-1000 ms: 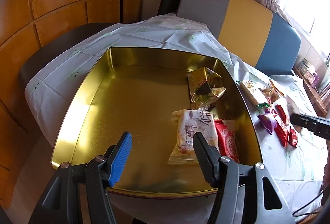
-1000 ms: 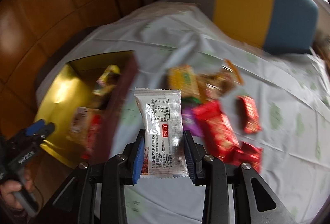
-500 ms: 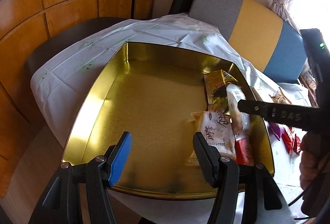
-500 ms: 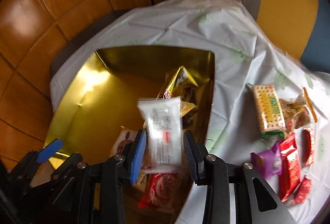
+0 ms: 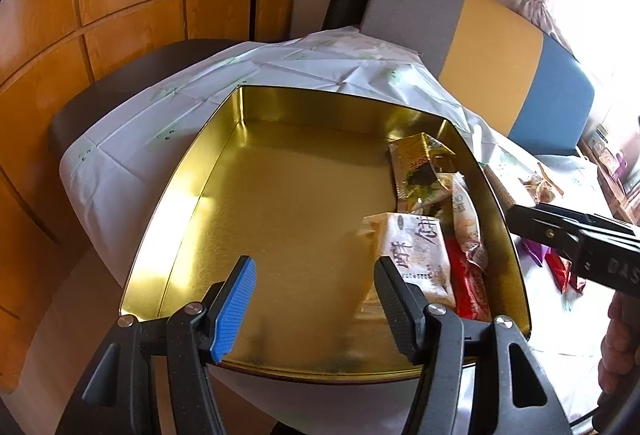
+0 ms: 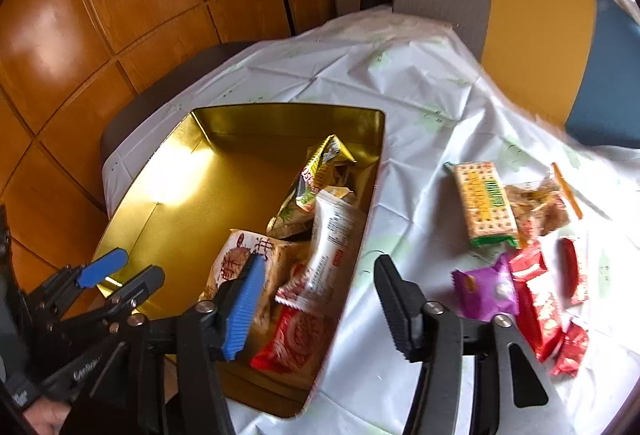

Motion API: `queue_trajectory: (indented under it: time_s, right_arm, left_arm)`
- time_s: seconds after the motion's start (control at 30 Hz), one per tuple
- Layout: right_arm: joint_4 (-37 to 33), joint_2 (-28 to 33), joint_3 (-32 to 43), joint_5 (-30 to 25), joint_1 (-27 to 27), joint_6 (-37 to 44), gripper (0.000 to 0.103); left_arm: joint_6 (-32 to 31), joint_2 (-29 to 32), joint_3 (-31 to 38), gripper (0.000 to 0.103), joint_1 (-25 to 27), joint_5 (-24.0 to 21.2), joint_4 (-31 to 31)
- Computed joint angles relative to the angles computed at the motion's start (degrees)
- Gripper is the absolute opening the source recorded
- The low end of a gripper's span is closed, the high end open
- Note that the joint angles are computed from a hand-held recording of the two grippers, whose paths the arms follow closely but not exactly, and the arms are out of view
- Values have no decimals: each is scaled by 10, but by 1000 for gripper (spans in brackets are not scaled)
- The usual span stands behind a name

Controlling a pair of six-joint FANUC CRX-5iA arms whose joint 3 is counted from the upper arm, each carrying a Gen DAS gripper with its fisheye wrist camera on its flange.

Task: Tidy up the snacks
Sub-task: 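Carry the white biscuit packet with the right gripper into the gold tray and release, then reach the left gripper to the WEIDAN cracker packet and grasp it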

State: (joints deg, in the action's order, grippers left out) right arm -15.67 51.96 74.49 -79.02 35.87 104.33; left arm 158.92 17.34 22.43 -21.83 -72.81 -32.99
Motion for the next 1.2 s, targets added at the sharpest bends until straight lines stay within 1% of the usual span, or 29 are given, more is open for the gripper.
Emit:
queue_trajectory:
  time_s: [0.07, 0.17, 0.33, 0.5, 0.63, 0.77, 0.83, 1.03, 1.1, 1.2]
  right_arm:
    - [1, -30, -50, 30, -5, 11, 60]
    - [2, -60, -99, 63, -15, 17, 66]
    - [15, -84, -137, 88, -32, 9, 67]
    - [35, -94, -157, 102, -50, -1, 68]
    - [56, -92, -156, 103, -65, -10, 69]
    - [80, -90, -155, 111, -84, -18, 74]
    - [91, -86, -149, 111, -93, -26, 74]
    - [138, -50, -110, 107, -120, -58, 74]
    - [147, -37, -97, 106, -130, -73, 74]
    - [148, -17, -74, 101, -145, -104, 74]
  left_arm:
    - [-2, 2, 5, 62, -3, -4, -3]
    - [-8, 5, 13, 62, -8, -8, -7]
    - [-21, 13, 29, 62, -17, -16, -11]
    - [-38, 24, 46, 62, -25, -22, -13]
    - [-52, 30, 58, 62, -29, -21, -12]
    - [-73, 41, 73, 62, -32, -20, -8]
    - [-84, 47, 82, 62, -34, -19, -5]
    - [-121, 63, 109, 61, -28, -7, 19]
    - [-142, 71, 123, 61, -23, -2, 35]
    - [-188, 91, 157, 54, -16, 4, 61]
